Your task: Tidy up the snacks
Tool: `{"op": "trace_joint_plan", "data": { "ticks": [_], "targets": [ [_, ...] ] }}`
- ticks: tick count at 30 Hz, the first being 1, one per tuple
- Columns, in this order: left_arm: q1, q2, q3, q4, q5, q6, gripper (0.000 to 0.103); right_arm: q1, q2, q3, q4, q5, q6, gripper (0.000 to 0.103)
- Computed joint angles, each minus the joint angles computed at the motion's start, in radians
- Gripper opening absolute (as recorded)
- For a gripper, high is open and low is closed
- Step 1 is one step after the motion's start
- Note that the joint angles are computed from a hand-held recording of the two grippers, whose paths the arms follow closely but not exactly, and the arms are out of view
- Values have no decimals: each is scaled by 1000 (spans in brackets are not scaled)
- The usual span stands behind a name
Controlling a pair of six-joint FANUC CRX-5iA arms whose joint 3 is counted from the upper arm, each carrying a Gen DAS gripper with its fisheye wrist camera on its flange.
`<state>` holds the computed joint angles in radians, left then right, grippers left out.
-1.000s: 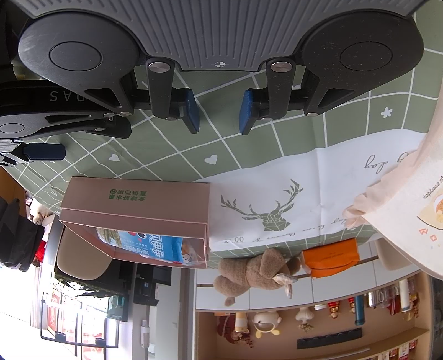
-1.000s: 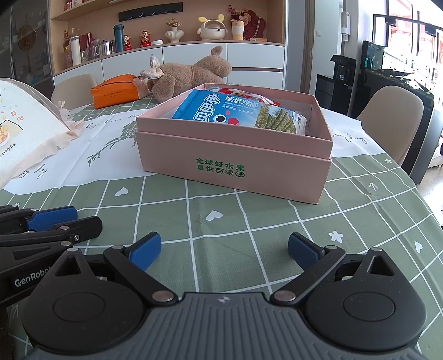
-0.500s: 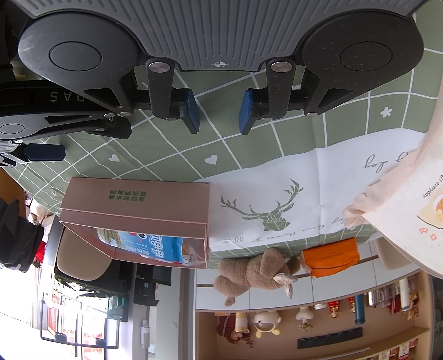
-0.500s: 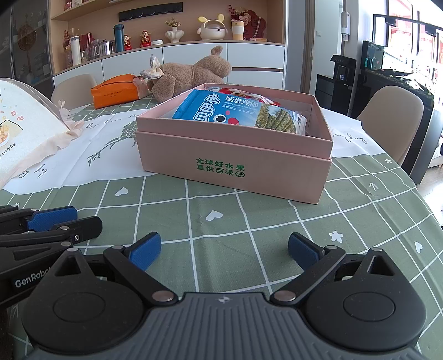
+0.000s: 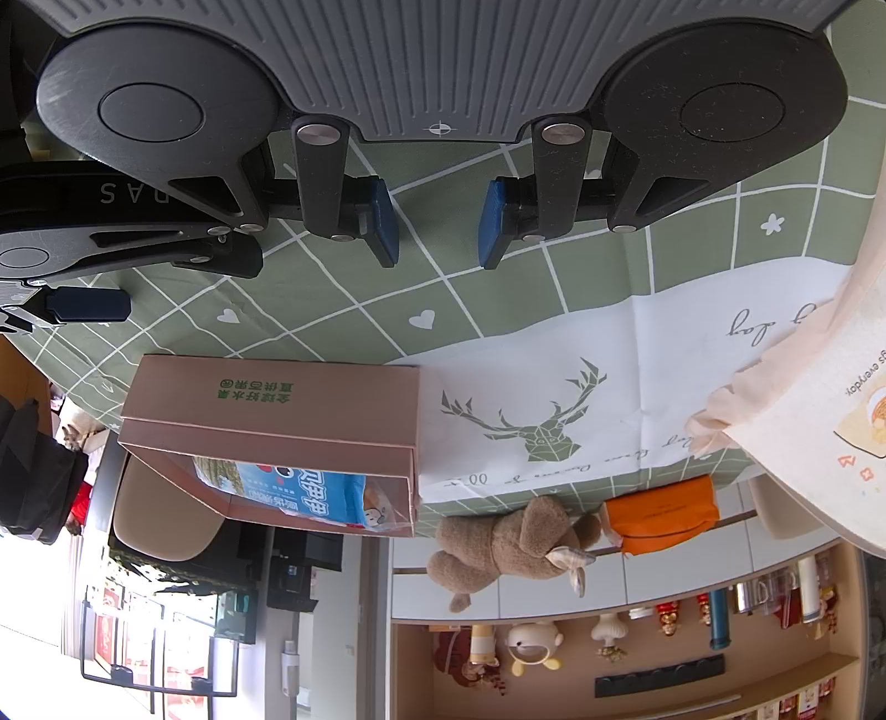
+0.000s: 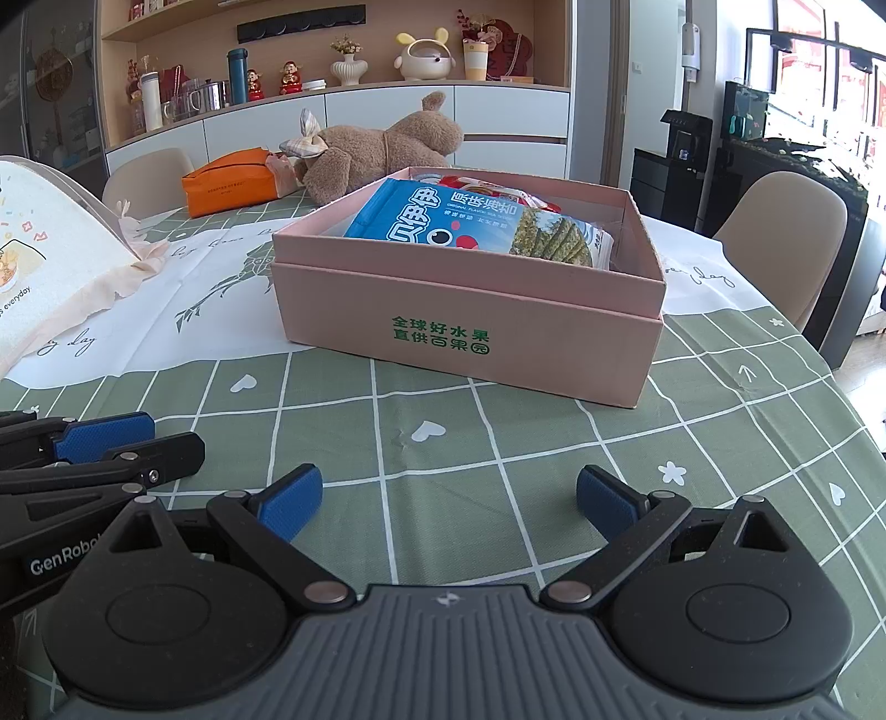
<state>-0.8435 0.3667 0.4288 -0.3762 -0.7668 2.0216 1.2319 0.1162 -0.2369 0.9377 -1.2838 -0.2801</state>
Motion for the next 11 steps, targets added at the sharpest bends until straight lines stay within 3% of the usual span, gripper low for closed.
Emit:
{"op": "trace_joint_plan", "data": {
  "ticks": [11],
  "targets": [
    [-2, 0, 3, -5, -4, 6, 37, 0, 0, 0, 0, 0, 0, 99]
  ]
}}
